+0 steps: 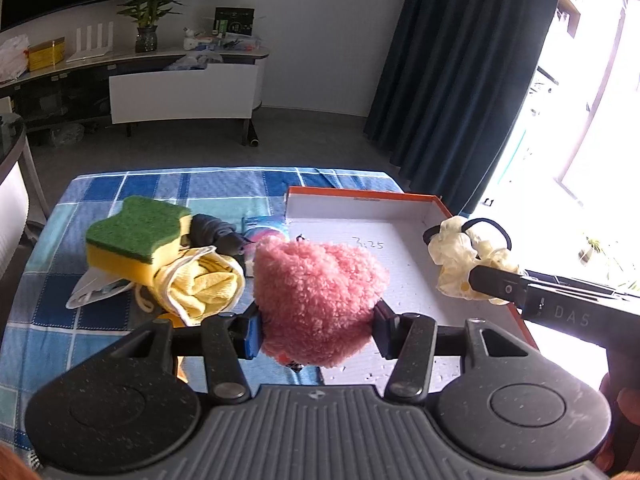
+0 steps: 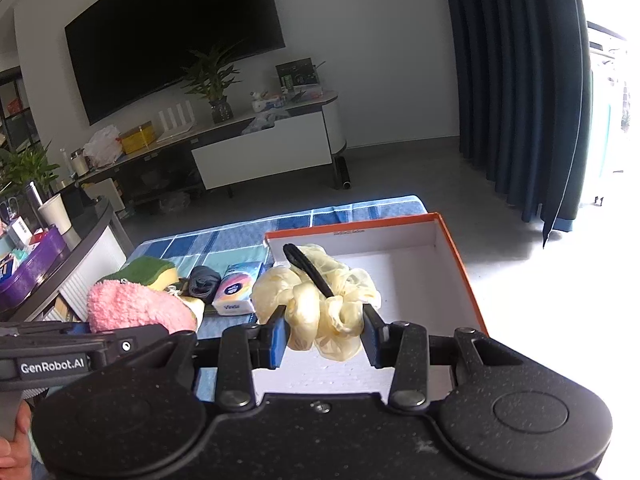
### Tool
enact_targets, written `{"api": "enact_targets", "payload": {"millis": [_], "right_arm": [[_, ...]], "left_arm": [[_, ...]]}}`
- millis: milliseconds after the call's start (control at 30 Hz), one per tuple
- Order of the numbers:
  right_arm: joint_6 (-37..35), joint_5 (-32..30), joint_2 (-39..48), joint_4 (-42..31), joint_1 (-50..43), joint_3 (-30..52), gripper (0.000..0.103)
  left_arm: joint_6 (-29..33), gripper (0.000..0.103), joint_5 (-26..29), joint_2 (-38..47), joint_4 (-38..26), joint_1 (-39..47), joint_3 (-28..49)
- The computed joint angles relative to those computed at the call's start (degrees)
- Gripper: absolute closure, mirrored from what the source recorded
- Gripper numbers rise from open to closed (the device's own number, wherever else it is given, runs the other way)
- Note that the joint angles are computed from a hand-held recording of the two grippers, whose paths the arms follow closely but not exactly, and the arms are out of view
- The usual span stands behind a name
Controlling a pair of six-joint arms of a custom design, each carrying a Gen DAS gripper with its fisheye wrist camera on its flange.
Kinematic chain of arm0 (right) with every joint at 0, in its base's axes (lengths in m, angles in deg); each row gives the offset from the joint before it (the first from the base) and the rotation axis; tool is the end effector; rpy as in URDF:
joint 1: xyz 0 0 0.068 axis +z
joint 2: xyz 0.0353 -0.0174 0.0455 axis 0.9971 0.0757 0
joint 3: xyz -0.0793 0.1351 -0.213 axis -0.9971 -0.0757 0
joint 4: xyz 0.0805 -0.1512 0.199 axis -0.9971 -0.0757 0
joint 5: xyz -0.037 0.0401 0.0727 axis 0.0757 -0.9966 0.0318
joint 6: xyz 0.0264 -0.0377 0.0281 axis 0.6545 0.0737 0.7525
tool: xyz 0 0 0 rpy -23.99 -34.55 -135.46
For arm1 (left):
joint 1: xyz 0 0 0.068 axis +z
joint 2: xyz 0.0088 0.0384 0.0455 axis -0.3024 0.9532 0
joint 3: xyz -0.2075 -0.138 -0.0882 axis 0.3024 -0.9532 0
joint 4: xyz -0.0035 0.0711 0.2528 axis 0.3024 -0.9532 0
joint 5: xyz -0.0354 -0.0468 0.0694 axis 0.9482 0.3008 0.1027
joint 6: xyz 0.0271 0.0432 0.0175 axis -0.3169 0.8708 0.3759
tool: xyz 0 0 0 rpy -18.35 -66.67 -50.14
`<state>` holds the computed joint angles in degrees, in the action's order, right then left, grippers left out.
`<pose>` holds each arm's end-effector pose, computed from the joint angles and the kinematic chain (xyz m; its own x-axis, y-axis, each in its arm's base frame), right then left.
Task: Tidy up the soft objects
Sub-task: 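Carry the pink ball and cream scrunchie over the white box with both tools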
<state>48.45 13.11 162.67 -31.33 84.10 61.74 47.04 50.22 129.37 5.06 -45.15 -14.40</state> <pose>0.3372 0.0076 0.0986 -0.5940 -0.1102 -0.7969 -0.4232 0.8853 0.1930 0.2867 -0.1373 0.0667 -0.6458 -0.1822 -0.7415 -0.0768 0.9817 -0.1744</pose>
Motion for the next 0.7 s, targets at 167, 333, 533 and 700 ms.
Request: {"api": "enact_targets", "payload": {"millis": [167,333,533,700], "right_arm": [[0.0,-0.5,0.3,0.0,-1.0,0.6,0.056],[-0.2,-0.9,0.5,-0.3,-1.9,1.3,0.056],[-0.4,-0.9,0.8,-0.7,-2.3,1.9,0.056],[-0.5,-0.9,1.4,-1.3,-2.5,3.2,0.056]], "left_arm": [[0.5,0.050,0.0,1.3,-0.9,-0.4,2.2],[0.6,0.050,-0.2,3.1,-1.8,-1.2,4.5],[0.8,0.050,-0.3,4.7,-2.9,-1.9,7.1],[0.8,0.050,0.0,6.5,-3.2,-2.0,8.9]]}}
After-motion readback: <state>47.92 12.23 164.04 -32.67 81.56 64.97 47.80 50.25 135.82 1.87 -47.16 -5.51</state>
